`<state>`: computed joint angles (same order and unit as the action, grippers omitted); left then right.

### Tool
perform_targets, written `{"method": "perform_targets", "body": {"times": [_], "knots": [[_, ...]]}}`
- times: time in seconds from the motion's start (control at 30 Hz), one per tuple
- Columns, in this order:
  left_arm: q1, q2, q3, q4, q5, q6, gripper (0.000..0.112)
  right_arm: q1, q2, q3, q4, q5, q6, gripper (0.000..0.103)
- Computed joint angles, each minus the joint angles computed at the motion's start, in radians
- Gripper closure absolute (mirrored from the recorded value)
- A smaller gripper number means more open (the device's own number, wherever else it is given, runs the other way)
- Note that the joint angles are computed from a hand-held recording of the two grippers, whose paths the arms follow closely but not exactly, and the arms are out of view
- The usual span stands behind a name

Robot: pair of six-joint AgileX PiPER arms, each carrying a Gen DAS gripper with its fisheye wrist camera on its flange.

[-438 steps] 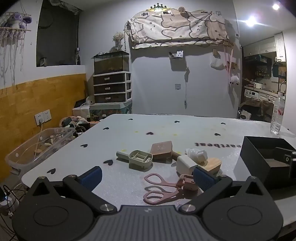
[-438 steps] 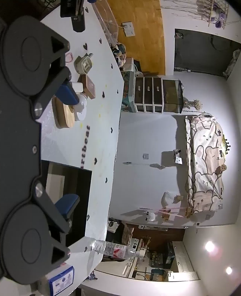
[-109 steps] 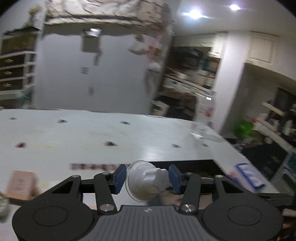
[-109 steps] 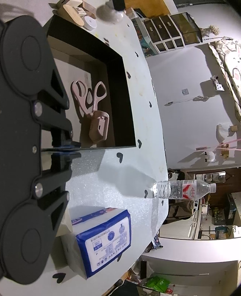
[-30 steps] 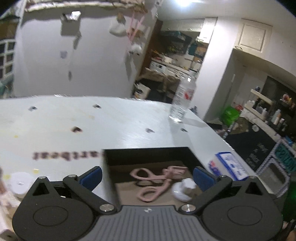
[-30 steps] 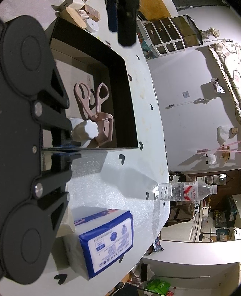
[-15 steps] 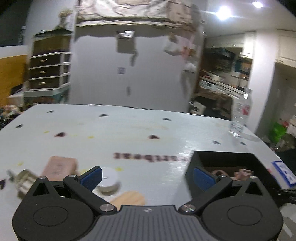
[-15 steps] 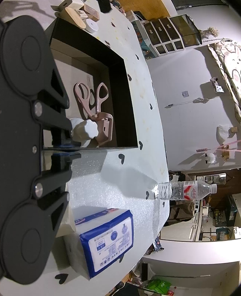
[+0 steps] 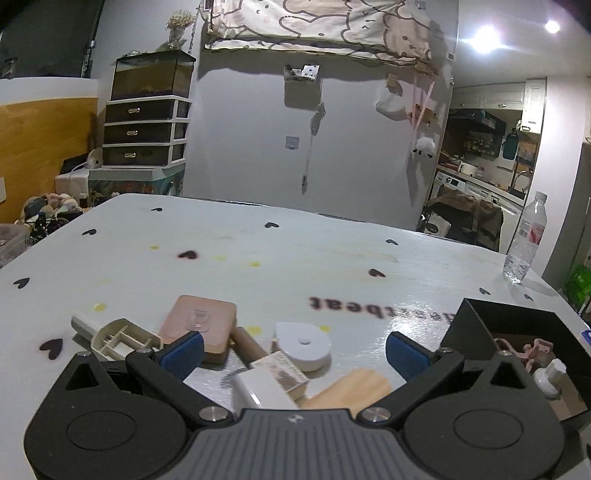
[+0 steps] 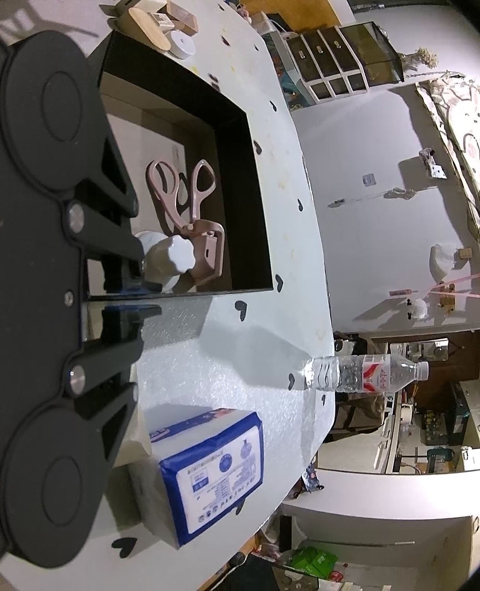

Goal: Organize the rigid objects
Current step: 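Move the left tool back and grasp the white charger block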

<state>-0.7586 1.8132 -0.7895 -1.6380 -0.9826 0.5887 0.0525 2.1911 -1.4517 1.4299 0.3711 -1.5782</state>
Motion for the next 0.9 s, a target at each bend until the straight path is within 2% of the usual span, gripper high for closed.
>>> {"method": "perform_targets", "body": {"times": [0.13,0.23,0.4,0.57,0.63,0.9], "knots": [[0.012,-0.037,0.076,0.08,0.036,-0.045,0.01,-0.008,0.003,-0.008,-0.031,0.025,0.051,0.095],[0.025,-0.064,0.119,0.123,0.072,-0.012,0.012,-0.009,0.009,-0.025,-0.108,0.027,0.135,0.098],[0.079,-0.102,0.201,0.263,0.165,-0.064,0.022,0.002,0.008,-0.032,-0.169,0.011,0.185,0.099],[0.147,-0.104,0.246,0.395,0.245,-0.134,0.036,0.023,0.001,-0.031,-0.245,-0.031,0.252,0.099],[0.167,-0.103,0.265,0.463,0.261,-0.188,0.039,0.029,-0.002,-0.029,-0.267,-0.045,0.27,0.099],[0.232,-0.109,0.338,0.747,0.266,-0.385,0.038,0.055,-0.009,-0.031,-0.393,-0.087,0.383,0.098]]}}
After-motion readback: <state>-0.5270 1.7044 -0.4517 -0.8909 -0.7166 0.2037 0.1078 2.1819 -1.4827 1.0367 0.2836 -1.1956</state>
